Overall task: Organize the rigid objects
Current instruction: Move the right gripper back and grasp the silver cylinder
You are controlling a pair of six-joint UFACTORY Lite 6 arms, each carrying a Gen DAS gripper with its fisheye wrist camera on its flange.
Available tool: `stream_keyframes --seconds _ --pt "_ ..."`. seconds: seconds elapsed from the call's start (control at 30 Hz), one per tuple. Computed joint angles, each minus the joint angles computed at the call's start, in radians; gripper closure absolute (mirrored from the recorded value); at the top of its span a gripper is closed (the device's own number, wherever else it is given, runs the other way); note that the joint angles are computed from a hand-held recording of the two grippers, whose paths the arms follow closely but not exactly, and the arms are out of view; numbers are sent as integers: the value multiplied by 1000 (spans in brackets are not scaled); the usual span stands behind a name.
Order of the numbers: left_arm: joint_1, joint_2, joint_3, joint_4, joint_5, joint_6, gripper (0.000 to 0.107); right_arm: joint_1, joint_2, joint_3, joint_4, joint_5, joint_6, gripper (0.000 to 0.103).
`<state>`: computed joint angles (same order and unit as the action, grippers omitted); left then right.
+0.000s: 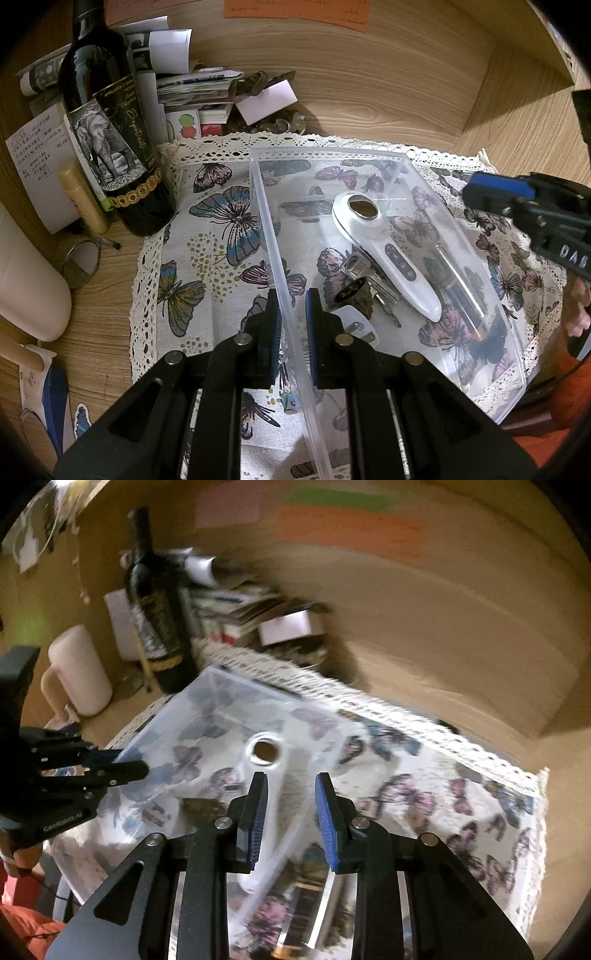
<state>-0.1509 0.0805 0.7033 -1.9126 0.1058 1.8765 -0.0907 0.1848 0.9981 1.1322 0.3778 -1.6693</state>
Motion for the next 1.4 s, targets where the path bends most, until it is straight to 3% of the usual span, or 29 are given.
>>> stream_keyframes --seconds 0.2,0.57,0.67,0.97,1.17,1.23,1.3,1.4 --pt "3 0 -1 -8 1 11 96 -86 2 -1 -18 -11 7 76" --pt "2 1 0 -3 -1 6 96 -148 177 -10 -141 -80 58 76" --pt "2 0 0 -6 -2 8 96 -178 178 -30 -32 -72 -60 71" --pt "6 0 -2 -15 3 22 96 -210 156 -32 -94 -10 15 71" --pt "5 1 -2 -15 2 21 96 -173 223 -25 -97 -69 11 71" --pt "5 1 -2 -16 2 21 96 -172 227 -35 -11 -83 -77 72" --pt "5 0 -2 -30 2 35 96 -165 218 -43 34 -102 -119 88" --pt "4 1 -2 -33 3 36 96 -151 210 -48 112 -138 -189 88"
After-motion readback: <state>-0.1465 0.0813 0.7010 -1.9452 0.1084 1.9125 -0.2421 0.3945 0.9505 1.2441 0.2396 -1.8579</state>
